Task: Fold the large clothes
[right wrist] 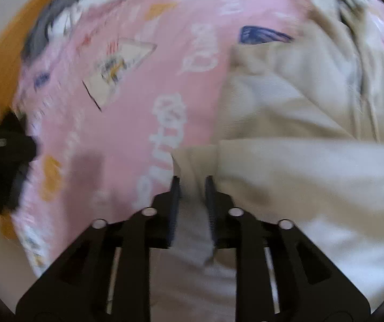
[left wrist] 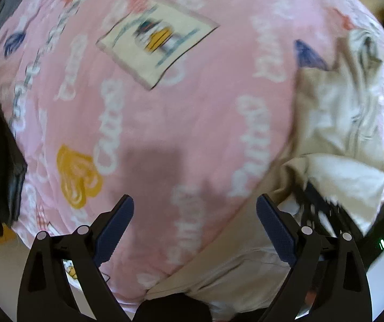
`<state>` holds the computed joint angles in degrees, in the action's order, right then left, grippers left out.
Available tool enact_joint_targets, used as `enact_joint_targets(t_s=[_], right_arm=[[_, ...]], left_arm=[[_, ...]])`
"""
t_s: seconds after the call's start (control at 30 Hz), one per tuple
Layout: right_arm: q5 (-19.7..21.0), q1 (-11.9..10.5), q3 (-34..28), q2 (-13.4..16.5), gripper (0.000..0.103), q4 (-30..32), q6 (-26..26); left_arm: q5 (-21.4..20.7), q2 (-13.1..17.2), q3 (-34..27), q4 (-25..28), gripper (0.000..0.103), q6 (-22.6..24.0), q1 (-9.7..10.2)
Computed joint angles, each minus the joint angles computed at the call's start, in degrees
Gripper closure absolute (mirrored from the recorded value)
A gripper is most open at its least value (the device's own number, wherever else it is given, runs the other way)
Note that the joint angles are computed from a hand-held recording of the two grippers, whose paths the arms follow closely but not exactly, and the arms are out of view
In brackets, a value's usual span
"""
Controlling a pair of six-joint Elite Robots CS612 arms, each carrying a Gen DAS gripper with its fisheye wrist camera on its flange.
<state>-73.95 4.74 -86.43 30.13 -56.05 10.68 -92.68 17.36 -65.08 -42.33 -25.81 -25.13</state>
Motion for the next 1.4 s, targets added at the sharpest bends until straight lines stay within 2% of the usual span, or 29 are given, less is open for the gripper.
enact_joint_targets(t_s=[0.03,0.1,0.23,0.3,0.33,0.37,0.47,0.5,0.57,0.63,0.7,0.77,0.8,0.93,1.0,1.07,1.17,1.27,1.4], right_arm=[[1.1,-0.9,-1.9,0.1,0.048,0.5,2.4],[0.9,-2.7,-6.4,0.7,0.028,0.6,8.0],[-2.1,-6.9,-13.8,1.0,0.027,4.9,14.5],[-6.8,-8.7,-17.0,1.3,0.027,8.6,16.2],[-11.0,-10.0,-18.7,1.6,0.027,11.9,16.8],[-12.8,-11.0,-19.7,1.9,0.027,13.9,17.5],[-15.3,-15.0,-22.1,3.0,0.027,17.5,19.0],[-15.6,-16.4,-22.2,3.5,0.027,17.3,18.5],[-15.8,-18.5,-21.1,3.5,0.027,17.1,16.7],[-15.6,-20.3,-19.6,3.2,0.027,16.3,14.5],[-16.1,-21.0,-17.9,2.5,0.027,14.1,12.3],[-15.6,-21.0,-17.1,2.2,0.027,11.7,11.0],[-15.2,-20.8,-16.6,1.9,0.027,11.1,10.2],[-14.8,-19.8,-14.7,1.6,0.027,10.3,6.0],[-16.4,-18.9,-13.7,1.6,0.027,10.0,3.9],[-18.4,-18.5,-12.1,1.5,0.027,10.0,3.7],[-17.4,-19.4,-10.1,1.4,0.027,9.7,6.0],[-17.4,-20.2,-6.9,0.7,0.027,8.6,7.2],[-19.9,-20.3,-0.5,-0.9,0.027,10.2,6.2]], left_arm=[[-0.1,-0.5,0.7,-1.2,0.013,0.3,-0.55],[-1.2,-1.2,1.7,-3.5,0.013,0.6,-1.51],[-4.3,-2.6,5.2,-8.3,0.013,3.5,-4.68],[-5.8,-2.9,7.5,-10.7,0.013,6.1,-6.84],[-5.7,-3.0,8.7,-11.4,0.013,7.4,-7.84],[-5.2,-2.9,9.4,-11.9,0.013,8.6,-8.67],[-0.6,-2.8,13.1,-12.3,0.013,12.7,-11.41],[3.5,-2.3,13.6,-12.5,0.013,14.0,-12.46],[10.2,-1.0,13.9,-12.3,0.013,16.1,-13.63],[12.4,-0.6,15.2,-10.8,0.013,16.5,-13.49],[11.9,-0.5,16.3,-8.9,0.012,15.9,-12.67],[8.5,0.1,15.5,-8.6,0.013,17.4,-11.75],[8.9,0.5,14.8,-8.4,0.014,18.7,-11.78],[13.8,2.8,9.6,-6.0,0.037,22.3,-12.75],[15.9,4.2,7.0,-4.6,0.043,23.3,-13.06],[18.0,5.4,4.6,-3.1,0.047,23.1,-13.43],[20.9,6.4,2.3,-1.2,0.049,22.5,-13.95],[19.9,6.6,1.3,1.5,0.05,19.5,-13.56],[19.4,7.0,0.1,2.8,0.05,19.6,-12.94]])
